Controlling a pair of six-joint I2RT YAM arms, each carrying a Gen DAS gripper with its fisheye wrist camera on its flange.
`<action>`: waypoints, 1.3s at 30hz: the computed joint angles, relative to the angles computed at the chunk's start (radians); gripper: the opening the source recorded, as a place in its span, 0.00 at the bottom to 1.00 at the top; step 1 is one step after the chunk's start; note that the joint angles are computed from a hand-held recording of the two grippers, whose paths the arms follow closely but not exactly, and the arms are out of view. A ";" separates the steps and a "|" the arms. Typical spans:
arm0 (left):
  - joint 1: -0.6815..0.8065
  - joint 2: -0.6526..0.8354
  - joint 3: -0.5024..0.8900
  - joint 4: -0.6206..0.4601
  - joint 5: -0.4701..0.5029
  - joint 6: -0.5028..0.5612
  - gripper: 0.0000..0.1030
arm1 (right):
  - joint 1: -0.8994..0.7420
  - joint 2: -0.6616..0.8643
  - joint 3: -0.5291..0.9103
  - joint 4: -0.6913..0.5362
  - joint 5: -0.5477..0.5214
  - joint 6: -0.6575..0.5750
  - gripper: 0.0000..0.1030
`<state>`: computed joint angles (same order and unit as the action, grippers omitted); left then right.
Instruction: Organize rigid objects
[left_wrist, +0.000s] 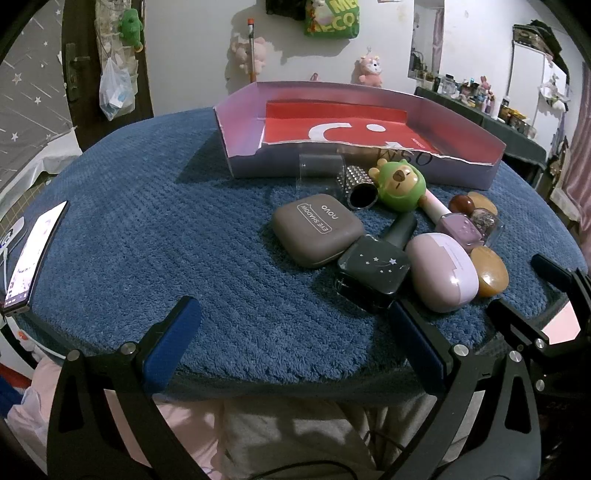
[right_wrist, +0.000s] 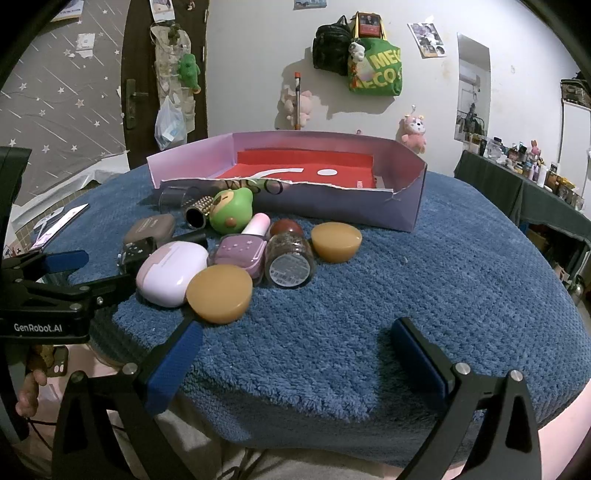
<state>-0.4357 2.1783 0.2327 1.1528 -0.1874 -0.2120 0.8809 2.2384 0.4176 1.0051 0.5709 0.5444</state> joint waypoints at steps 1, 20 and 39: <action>-0.001 0.001 -0.001 0.003 -0.001 0.000 1.00 | 0.000 0.001 0.001 0.000 0.000 0.000 1.00; -0.001 0.009 -0.011 0.027 0.001 0.003 1.00 | -0.002 -0.002 -0.001 0.001 -0.002 -0.005 1.00; -0.007 0.007 -0.014 0.031 -0.004 0.000 1.00 | -0.003 0.002 0.002 0.004 -0.001 -0.007 1.00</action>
